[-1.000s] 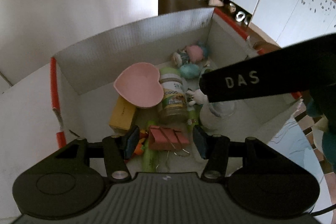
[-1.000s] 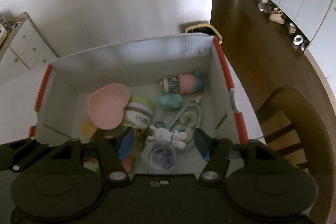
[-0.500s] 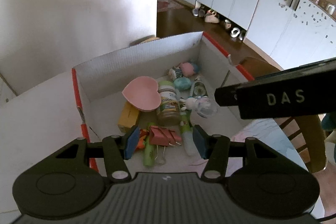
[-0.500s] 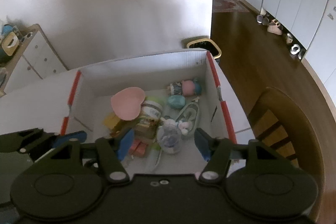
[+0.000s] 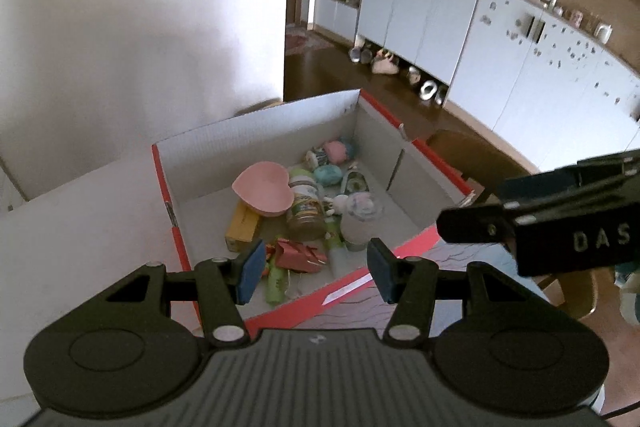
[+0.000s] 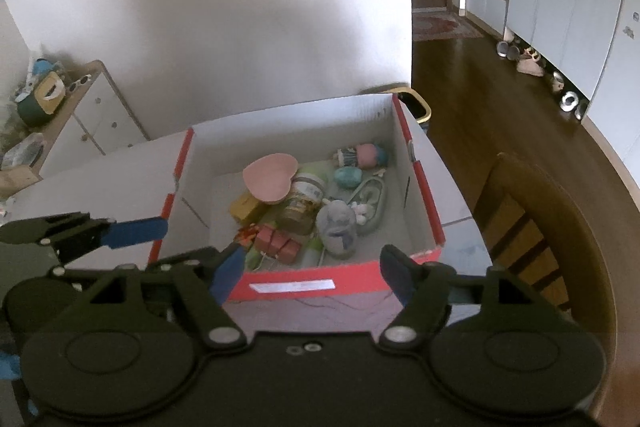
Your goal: Organize rigid objects
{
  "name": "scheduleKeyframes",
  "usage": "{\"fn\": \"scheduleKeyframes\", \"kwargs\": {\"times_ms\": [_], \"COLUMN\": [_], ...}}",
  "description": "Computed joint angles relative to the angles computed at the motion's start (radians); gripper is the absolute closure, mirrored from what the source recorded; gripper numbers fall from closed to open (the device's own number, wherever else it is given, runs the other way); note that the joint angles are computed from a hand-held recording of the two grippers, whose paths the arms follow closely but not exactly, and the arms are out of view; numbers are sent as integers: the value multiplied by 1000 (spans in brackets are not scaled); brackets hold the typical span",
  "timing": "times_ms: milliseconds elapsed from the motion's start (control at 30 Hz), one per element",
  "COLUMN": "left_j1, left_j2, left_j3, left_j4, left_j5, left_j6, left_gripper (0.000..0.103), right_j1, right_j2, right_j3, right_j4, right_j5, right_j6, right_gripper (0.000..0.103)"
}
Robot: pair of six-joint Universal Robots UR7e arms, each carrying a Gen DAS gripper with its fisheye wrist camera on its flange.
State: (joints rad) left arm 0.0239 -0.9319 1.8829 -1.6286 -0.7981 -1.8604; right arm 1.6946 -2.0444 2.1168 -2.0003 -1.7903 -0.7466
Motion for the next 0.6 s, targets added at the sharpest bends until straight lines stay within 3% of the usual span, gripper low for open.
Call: {"fn": "scheduleKeyframes", "kwargs": {"times_ms": [67,100,133,333,600], "left_j1": [-13,-18,-26,-57,-97], "left_j2": [-2,-2,-4,-12,-1], "left_j3": [5,6,7,23,19], "left_j4": [-1,2,5,-6,27], "left_j5": [1,2,5,13,16], "left_j6": [-8,-13,-21,-53,-120], "left_gripper": [45,36,33,31,12], "right_j1": [-10,-17,-23,-68,-143], "right_j2": [-25,-37,-47,-119,-222], "right_j3": [4,4,4,15,31], "right_j4": [9,18,25,55,90], "right_j5": [13,22,30,86,193], "right_j6": [-21,-30,-38,-104,-210], "right_gripper": [25,23,22,14,1]}}
